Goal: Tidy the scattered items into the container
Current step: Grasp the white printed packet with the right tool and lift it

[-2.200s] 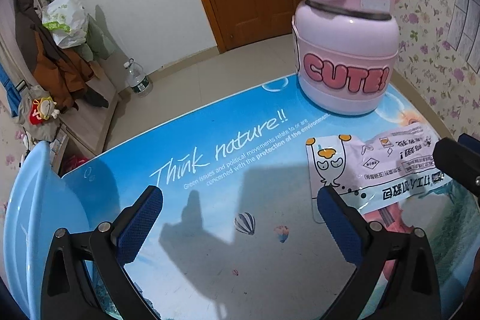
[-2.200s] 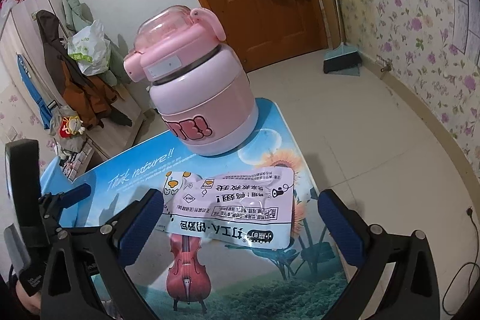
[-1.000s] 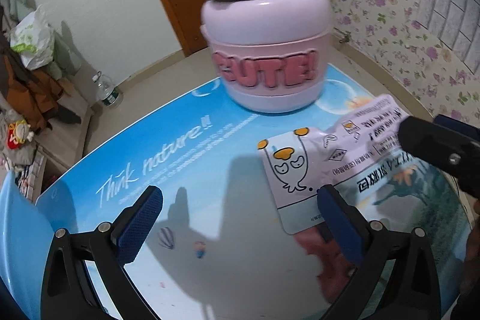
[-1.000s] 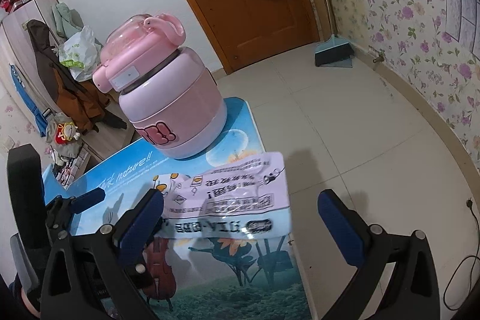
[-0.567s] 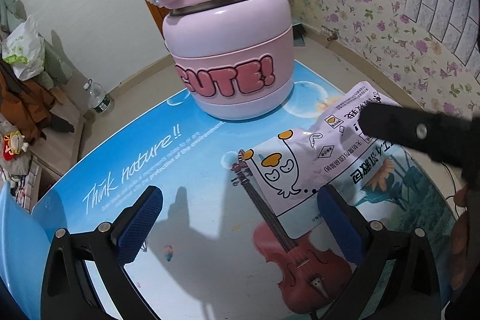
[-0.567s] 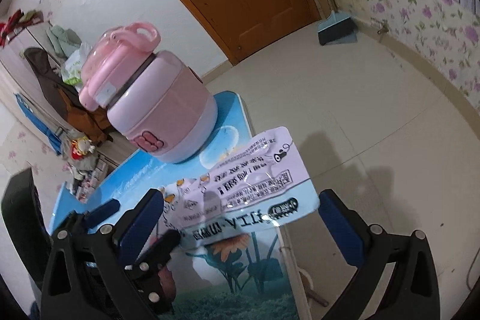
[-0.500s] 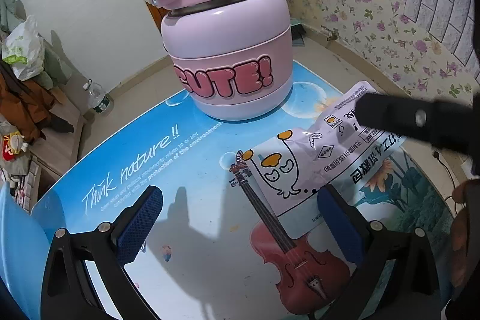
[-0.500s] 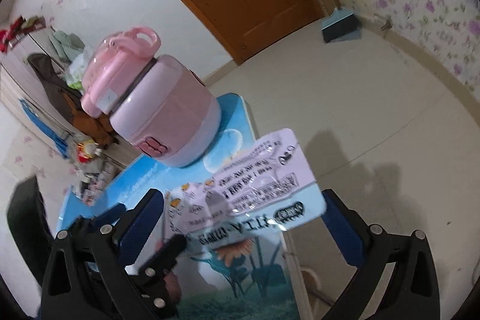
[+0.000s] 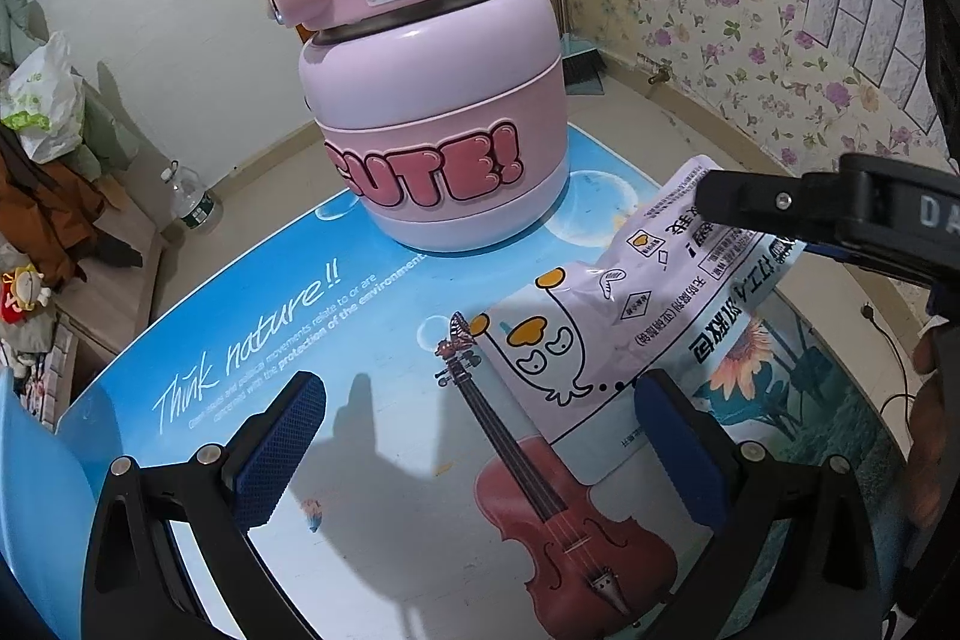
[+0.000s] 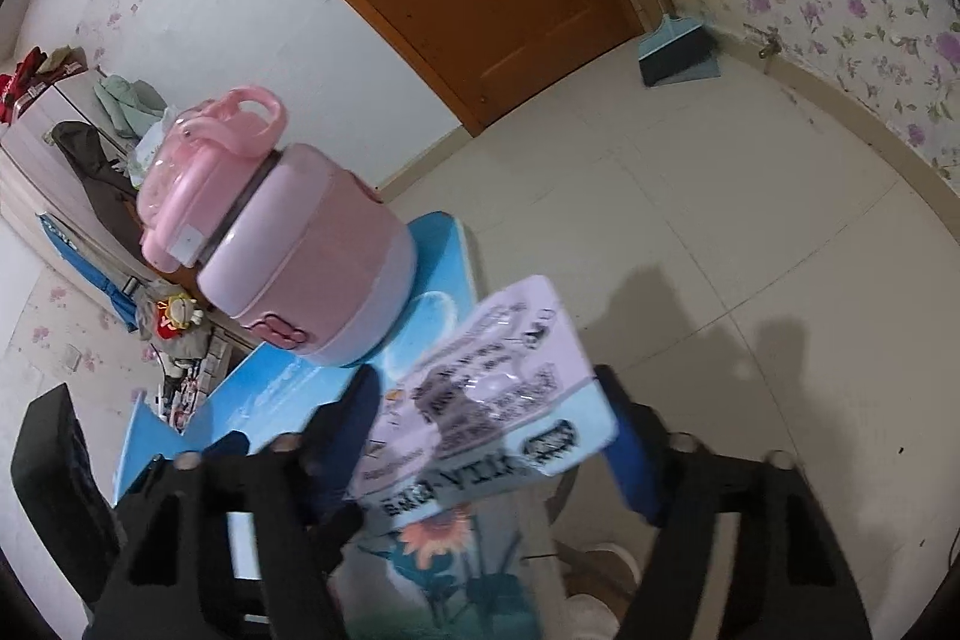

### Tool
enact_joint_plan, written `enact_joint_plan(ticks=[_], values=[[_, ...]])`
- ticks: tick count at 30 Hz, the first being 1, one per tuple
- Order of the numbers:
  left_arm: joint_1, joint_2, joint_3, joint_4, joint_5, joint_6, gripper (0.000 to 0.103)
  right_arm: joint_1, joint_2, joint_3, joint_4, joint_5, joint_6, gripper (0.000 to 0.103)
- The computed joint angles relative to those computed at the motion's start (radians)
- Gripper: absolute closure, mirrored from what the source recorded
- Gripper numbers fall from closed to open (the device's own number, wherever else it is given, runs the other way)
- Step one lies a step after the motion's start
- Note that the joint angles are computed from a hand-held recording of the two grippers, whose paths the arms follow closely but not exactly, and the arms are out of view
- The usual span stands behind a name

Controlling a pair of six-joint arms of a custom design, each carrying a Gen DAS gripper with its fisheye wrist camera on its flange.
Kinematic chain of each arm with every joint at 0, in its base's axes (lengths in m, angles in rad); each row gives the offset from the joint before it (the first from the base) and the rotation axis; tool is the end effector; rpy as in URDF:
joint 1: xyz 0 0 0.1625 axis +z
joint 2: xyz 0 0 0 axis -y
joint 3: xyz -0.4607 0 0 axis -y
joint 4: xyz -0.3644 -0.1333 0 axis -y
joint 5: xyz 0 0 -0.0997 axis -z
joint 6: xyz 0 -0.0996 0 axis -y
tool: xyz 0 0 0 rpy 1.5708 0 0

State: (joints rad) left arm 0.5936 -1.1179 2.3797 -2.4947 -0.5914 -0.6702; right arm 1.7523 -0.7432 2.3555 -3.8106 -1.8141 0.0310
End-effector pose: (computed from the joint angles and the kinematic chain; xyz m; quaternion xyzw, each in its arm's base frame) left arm -0.2009 -0.3961 0.1442 0.2112 0.8476 -0.2393 0.4239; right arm 0.1908 -0.4342 0.0904 0.0336 -0.9443 0.3169 0.0823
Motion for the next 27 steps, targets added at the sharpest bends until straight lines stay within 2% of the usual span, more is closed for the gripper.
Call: enact_joint_plan(ticks=[4, 6, 8, 13, 18, 22, 25, 27], values=[[0.000, 0.000, 0.000, 0.003, 0.002, -0.002, 0.000, -0.029, -0.018, 0.014, -0.005, 0.037, 0.013, 0.062], [0.000, -0.001, 0.001, 0.001, 0.000, -0.002, 0.000, -0.038, -0.025, 0.024, -0.018, 0.044, 0.011, 0.079], [0.000, -0.004, -0.001, 0.010, -0.004, -0.004, 0.000, -0.044, -0.034, 0.029, -0.029, 0.056, 0.000, 0.090], [-0.012, -0.019, 0.003, 0.018, -0.005, -0.012, 0.000, -0.050, -0.051, 0.060, -0.061, 0.076, -0.019, 0.093], [-0.054, -0.027, 0.027, -0.018, -0.027, 0.016, 0.000, -0.035, -0.070, 0.095, -0.091, 0.089, -0.010, 0.096], [-0.087, 0.007, 0.051, -0.102, -0.049, 0.089, 0.000, -0.012, -0.085, 0.119, -0.099, 0.082, 0.004, 0.096], [-0.098, 0.052, 0.047, -0.139, -0.027, 0.133, 0.000, -0.006, -0.093, 0.132, -0.108, 0.084, 0.011, 0.096], [-0.093, 0.066, 0.040, -0.165, -0.020, 0.156, 0.004, -0.001, -0.098, 0.141, -0.112, 0.085, 0.017, 0.096]])
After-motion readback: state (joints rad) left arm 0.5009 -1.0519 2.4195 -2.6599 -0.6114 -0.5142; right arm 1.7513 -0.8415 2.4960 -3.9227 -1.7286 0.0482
